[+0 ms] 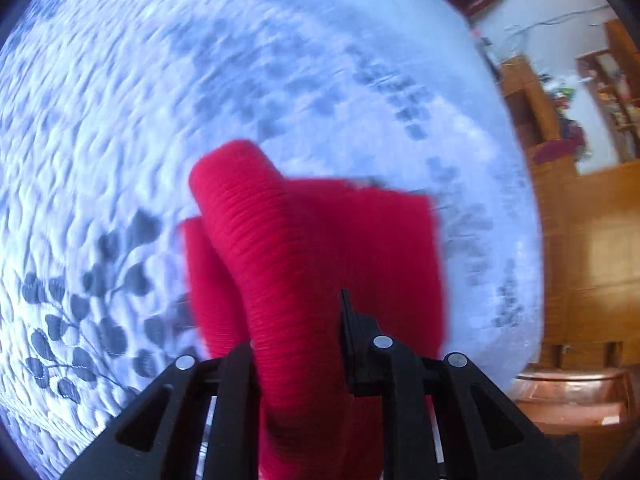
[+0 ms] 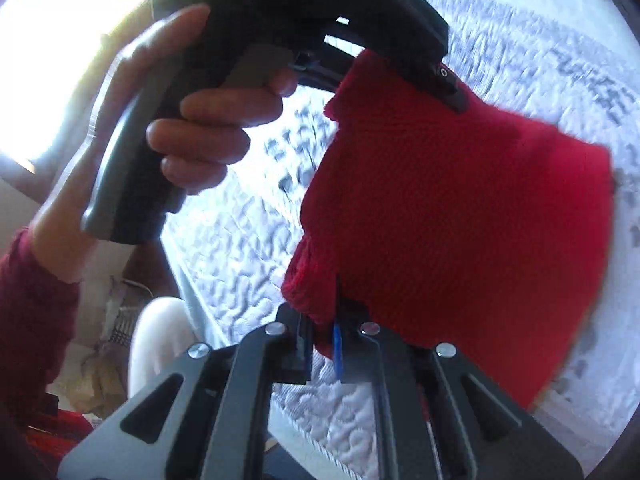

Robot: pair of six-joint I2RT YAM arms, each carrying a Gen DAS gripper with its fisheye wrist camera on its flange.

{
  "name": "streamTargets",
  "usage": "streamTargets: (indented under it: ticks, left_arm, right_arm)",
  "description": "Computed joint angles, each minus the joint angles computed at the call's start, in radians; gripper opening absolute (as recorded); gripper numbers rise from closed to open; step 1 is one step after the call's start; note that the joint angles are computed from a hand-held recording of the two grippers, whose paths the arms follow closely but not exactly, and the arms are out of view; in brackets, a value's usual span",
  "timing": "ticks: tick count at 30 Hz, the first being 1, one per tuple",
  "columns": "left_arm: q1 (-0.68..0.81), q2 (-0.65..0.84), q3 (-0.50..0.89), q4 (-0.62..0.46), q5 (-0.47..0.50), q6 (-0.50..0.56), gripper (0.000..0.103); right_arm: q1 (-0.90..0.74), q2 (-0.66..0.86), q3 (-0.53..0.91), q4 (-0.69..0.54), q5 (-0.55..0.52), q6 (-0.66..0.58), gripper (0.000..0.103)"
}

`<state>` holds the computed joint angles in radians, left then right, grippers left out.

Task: Fold small clothes
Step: 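Lift the sweater edge with the right gripper while the left gripper grasps the sleeve fold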

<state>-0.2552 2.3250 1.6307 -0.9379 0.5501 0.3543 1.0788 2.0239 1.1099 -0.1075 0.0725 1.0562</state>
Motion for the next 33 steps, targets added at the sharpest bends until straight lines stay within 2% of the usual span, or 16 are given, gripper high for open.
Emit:
streamTargets:
  ticks: [4, 7, 8, 10, 12, 16, 17, 19, 21, 23, 24, 26, 27, 29, 31, 33]
  left_arm:
    - [0.035, 0.051, -0.034, 0.054, 0.031, 0.018, 0.021]
    - [0.061, 0.01, -0.094, 0.064, 0.064, 0.049, 0.028]
    - [0.065, -0.018, -0.134, 0.079, 0.049, 0.053, 0.034]
    - [0.076, -0.079, -0.227, 0.102, 0.038, 0.083, 0.037]
    - [0.091, -0.15, -0.322, 0.138, 0.019, 0.108, 0.045]
    - [0.118, -0.278, -0.5, 0.175, -0.015, 0.169, 0.047]
    - [0.125, -0.309, -0.548, 0.188, -0.033, 0.178, 0.047]
    - [0.124, -0.355, -0.629, 0.238, -0.083, 0.187, 0.047]
    - [0.129, -0.386, -0.702, 0.288, -0.12, 0.194, 0.045]
    - [0.134, -0.387, -0.747, 0.324, -0.138, 0.195, 0.045]
    - [0.136, -0.384, -0.756, 0.34, -0.139, 0.19, 0.043]
    - [0.138, -0.387, -0.762, 0.347, -0.137, 0.178, 0.036]
    - [0.143, -0.378, -0.747, 0.326, -0.126, 0.173, 0.031]
    - [0.154, -0.375, -0.731, 0.3, -0.122, 0.159, 0.028]
    - [0.165, -0.383, -0.734, 0.292, -0.129, 0.175, 0.027]
    - [0.18, -0.375, -0.741, 0.295, -0.138, 0.195, 0.027]
  right_arm:
    - [0.002, 0.08, 0.023, 0.017, -0.056, 0.033, 0.019]
    - [0.015, -0.017, -0.086, 0.072, -0.054, 0.066, 0.034]
    - [0.021, -0.068, -0.137, 0.082, -0.048, 0.089, 0.04]
    - [0.039, -0.154, -0.212, 0.073, -0.023, 0.132, 0.043]
    - [0.073, -0.276, -0.309, 0.021, 0.039, 0.214, 0.044]
    - [0.145, -0.429, -0.464, -0.05, 0.115, 0.42, 0.055]
    - [0.16, -0.449, -0.498, -0.047, 0.124, 0.474, 0.056]
    - [0.187, -0.48, -0.604, 0.055, 0.127, 0.593, 0.058]
    - [0.188, -0.468, -0.699, 0.232, 0.109, 0.65, 0.059]
    - [0.184, -0.37, -0.743, 0.437, 0.071, 0.677, 0.056]
    - [0.176, -0.327, -0.77, 0.521, 0.053, 0.686, 0.05]
    - [0.16, -0.276, -0.788, 0.632, 0.03, 0.693, 0.025]
    - [0.16, -0.282, -0.788, 0.633, 0.032, 0.696, 0.022]
    - [0.189, -0.392, -0.787, 0.521, 0.073, 0.674, 0.016]
    - [0.234, -0.514, -0.763, 0.342, 0.111, 0.662, 0.014]
    - [0.274, -0.559, -0.742, 0.211, 0.121, 0.665, 0.013]
